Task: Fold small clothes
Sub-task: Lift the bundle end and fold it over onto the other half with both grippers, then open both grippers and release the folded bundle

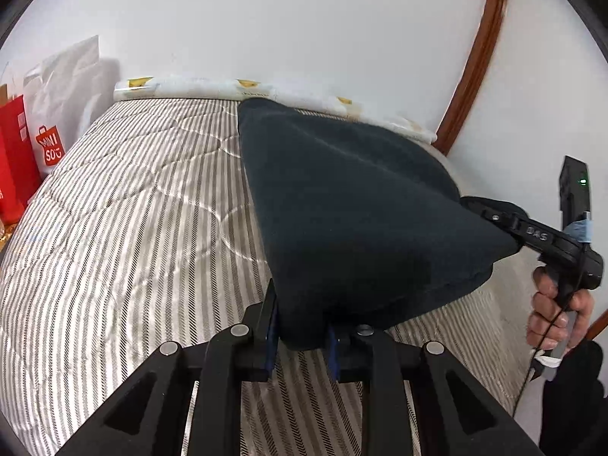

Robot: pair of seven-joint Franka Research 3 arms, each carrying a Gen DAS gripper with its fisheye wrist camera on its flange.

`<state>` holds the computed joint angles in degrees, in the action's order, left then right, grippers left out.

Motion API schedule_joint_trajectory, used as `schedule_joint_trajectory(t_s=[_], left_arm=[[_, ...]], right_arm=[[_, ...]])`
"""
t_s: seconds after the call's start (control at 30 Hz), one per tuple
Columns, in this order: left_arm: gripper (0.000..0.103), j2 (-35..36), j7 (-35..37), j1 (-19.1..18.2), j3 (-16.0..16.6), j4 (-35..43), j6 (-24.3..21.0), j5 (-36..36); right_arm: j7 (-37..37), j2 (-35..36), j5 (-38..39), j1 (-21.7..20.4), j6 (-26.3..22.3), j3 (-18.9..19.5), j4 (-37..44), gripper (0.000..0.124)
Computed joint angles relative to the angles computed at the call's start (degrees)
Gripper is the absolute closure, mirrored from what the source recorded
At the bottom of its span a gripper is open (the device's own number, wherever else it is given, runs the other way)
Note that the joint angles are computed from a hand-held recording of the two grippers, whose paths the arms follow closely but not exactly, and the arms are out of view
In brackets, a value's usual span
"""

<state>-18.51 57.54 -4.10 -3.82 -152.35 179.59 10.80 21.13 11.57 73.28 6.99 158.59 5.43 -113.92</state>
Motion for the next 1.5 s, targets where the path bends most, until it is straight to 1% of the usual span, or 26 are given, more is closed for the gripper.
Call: schedule_joint_trajectory(t_s=[0.03, 0.07, 0.13, 0.17, 0.23, 0.27, 0.3, 0.33, 0.37, 0.47, 0.6, 0.7, 0.77, 0.83, 0.93, 0.97, 1.03, 1.1, 1.13, 1.2, 1.27, 1.3, 1.37, 1.43, 1.47, 1.5], left_arm=[[0.081, 0.5, -1.0, 2.1, -2.3, 0.5, -0.2, 1.2], [0.081, 0.2, -1.5, 3.0, -3.3, 0.5, -0.7, 2.0], [0.078, -1.1, -1.6, 2.7, -3.2, -0.2, -2.1, 2.6], [0.077, -1.5, -1.6, 2.1, -2.8, -0.3, -2.6, 2.5], [0.075, -3.1, 0.3, -1.1, 0.2, -1.8, -3.0, 0.9], [0.073, -4.1, 0.7, -1.6, 0.6, -2.5, -3.5, 0.6], [0.068, -4.6, 0.4, -0.9, -0.1, -2.7, -3.8, 0.8], [0.065, -5.9, -0.7, 0.8, -1.7, -3.4, -4.2, 1.5], [0.064, -6.8, -1.2, 1.4, -2.4, -3.9, -4.3, 1.8], [0.06, -10.1, -2.4, 1.9, -2.8, -5.7, -4.6, 2.1], [0.054, -14.2, -4.5, 3.3, -4.1, -7.1, -5.0, 3.2], [0.052, -15.3, -5.4, 4.1, -4.8, -6.7, -4.9, 4.2], [0.051, -14.7, -5.7, 4.5, -5.1, -5.5, -4.6, 4.8], [0.051, -13.0, -6.9, 6.3, -6.7, -3.5, -4.3, 5.8], [0.051, -8.9, -8.9, 8.5, -8.4, 0.2, -3.6, 7.2], [0.051, -7.4, -9.6, 9.0, -8.8, 1.3, -3.7, 7.7], [0.051, -4.7, -10.4, 9.2, -8.9, 3.0, -3.5, 8.6], [0.051, -2.3, -11.7, 10.2, -10.0, 4.6, -5.2, 10.2], [0.051, -1.1, -12.2, 10.0, -10.0, 5.0, -5.9, 10.9], [0.05, 0.8, -11.6, 7.6, -7.8, 4.6, -5.7, 10.4], [0.048, 1.7, -11.0, 6.0, -6.0, 3.6, -4.8, 9.7], [0.048, 1.9, -9.7, 4.3, -4.0, 2.7, -3.3, 8.4], [0.048, 1.7, -6.2, 0.0, 0.4, 1.6, -1.5, 4.9], [0.047, 1.7, -1.5, -4.7, 5.2, 1.5, -0.8, 0.9], [0.047, 2.0, 0.3, -5.7, 6.4, 2.1, -0.7, -0.4], [0.047, 2.5, 1.3, -5.7, 6.6, 2.7, -0.5, -1.3]], right_arm=[[-0.7, -0.7, -0.1, -0.3, -0.3, -0.2, -1.2, 0.102], [-0.3, -0.9, -1.5, -0.2, -0.1, -0.5, -1.9, 0.101], [0.1, -1.0, -4.0, 0.0, 0.3, -0.8, -3.0, 0.099], [-0.9, -1.0, -3.3, -0.2, 0.7, -0.6, -3.2, 0.097], [-1.3, -2.1, -2.7, -0.4, 1.0, -0.8, -4.1, 0.093], [-0.6, -2.6, -3.2, -0.5, 0.9, -1.1, -4.5, 0.092], [-0.3, -3.2, -3.1, -0.6, 0.7, -1.3, -4.8, 0.092], [-0.2, -3.5, -3.0, -0.6, 0.7, -1.4, -4.8, 0.091], [-0.5, -3.9, -2.7, -0.5, 1.0, -1.5, -4.9, 0.091], [-1.7, -5.0, -1.8, 0.2, 3.7, -1.4, -5.5, 0.091], [-2.8, -6.1, -0.4, 1.0, 4.7, -1.5, -5.6, 0.091], [-3.8, -6.9, 0.6, 1.6, 4.9, -1.6, -5.9, 0.091], [-4.7, -7.4, 1.1, 2.2, 5.3, -1.6, -6.2, 0.091], [-5.3, -7.3, 0.8, 2.9, 6.5, -1.5, -6.3, 0.091], [-4.2, -6.4, -2.0, 3.9, 9.4, -1.3, -6.5, 0.094], [-2.3, -5.6, -4.8, 4.3, 10.8, -1.3, -6.7, 0.099], [2.1, -4.5, -10.0, 4.4, 11.4, -1.6, -7.2, 0.104], [5.0, -3.6, -13.2, 3.6, 10.0, -1.7, -7.6, 0.107], [5.7, -3.4, -14.2, 3.2, 9.6, -1.5, -7.8, 0.108], [5.4, -3.5, -15.2, 2.6, 10.2, -0.9, -8.4, 0.108], [6.0, -3.8, -17.0, 2.1, 8.8, -0.9, -8.2, 0.108], [6.5, -4.0, -18.0, 1.7, 7.3, -1.1, -7.8, 0.107], [5.2, -4.3, -17.0, 0.7, 4.6, -1.1, -6.3, 0.107], [5.1, -3.8, -16.9, 0.6, 4.8, -1.3, -4.4, 0.104], [5.9, -3.4, -17.7, 0.6, 4.8, -1.5, -3.3, 0.104], [7.1, -2.5, -18.7, 0.5, 4.2, -1.7, -1.5, 0.103]])
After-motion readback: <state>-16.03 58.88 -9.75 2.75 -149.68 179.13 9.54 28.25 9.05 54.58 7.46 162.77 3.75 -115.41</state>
